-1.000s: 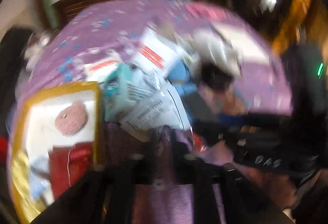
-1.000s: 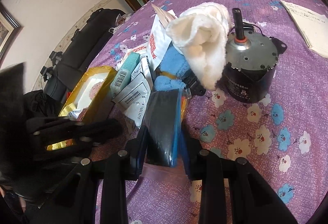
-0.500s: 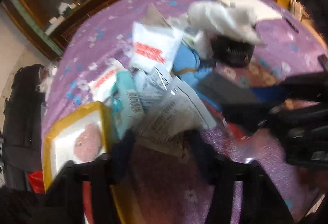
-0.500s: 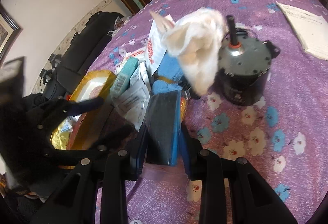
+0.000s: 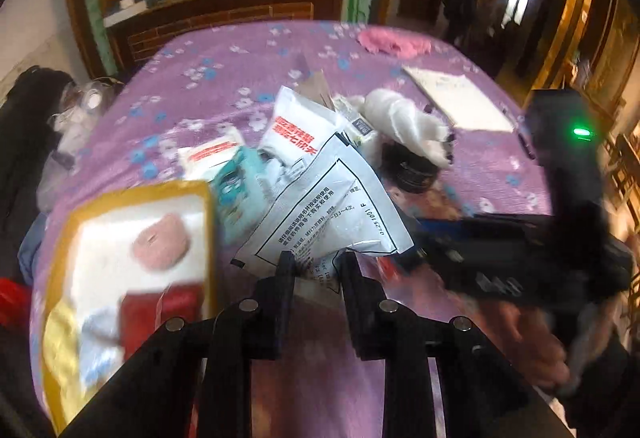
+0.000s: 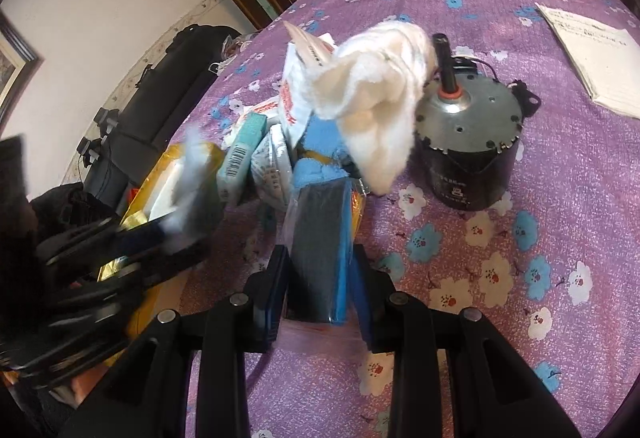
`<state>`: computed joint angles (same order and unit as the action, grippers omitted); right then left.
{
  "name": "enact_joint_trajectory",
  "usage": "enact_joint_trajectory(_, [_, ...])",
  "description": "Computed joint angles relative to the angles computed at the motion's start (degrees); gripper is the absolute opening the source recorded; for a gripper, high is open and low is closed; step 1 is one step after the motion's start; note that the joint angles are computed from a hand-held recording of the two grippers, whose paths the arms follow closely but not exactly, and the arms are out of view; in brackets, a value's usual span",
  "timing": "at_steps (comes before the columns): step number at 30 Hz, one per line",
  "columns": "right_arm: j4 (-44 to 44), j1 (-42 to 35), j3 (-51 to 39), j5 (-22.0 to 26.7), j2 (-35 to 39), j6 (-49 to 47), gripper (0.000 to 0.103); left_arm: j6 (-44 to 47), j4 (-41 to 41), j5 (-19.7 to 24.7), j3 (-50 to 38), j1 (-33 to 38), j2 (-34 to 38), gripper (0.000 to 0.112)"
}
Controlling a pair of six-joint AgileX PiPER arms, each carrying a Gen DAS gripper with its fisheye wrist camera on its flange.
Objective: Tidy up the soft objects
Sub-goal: 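Carry case and paper sachet into the foam box and open both grippers, then withdraw both grippers from the foam box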
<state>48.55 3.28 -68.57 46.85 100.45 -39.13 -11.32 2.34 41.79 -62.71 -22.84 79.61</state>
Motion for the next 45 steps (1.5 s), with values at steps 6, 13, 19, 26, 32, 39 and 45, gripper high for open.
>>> enact_joint_trajectory(6, [2.3, 2.1, 3.7, -3.5, -4.3, -6.2, 0.030, -9.8, 3.3, 6.5, 5.7, 3.4, -13.5, 0.024])
enact_joint_trajectory(13, [1.8, 5.8, 1.0, 3.2, -6.3, -2.8, 0.030, -3.1, 0.3, 7.5, 8.8, 17.8, -15.9, 0.024])
enact_joint_trajectory(19, [-9.2, 19.3, -15.2, 5.0, -0.6, 14.6, 0.030, 9.8, -6.6, 7.4, 5.8, 30.3, -8.4, 0.024])
enact_joint_trajectory(26, [-17.4, 27.3, -30.7, 2.5, 14.3, 25.1, 0.030, 14.1, -6.9, 5.3, 3.1, 35.6, -0.8, 0.024])
enact_joint_trajectory(32, [-20.3, 28.3, -27.1, -4.6, 14.7, 24.9, 0.038, 14.0, -6.9, 1.3, 2.9, 36.0, 4.3, 0.026])
enact_joint_trajectory(39, [-8.9, 26.1, -23.4, -6.9, 12.8, 16.6, 0.065, 19.3, -19.0, 2.1, 4.4, 41.5, 1.6, 0.060])
enact_joint_trajectory(45, [-12.0, 25.5, -20.6, -8.3, 8.2, 17.5, 0.073, 10.9, -15.1, 2.6, 5.2, 37.0, 2.8, 0.073])
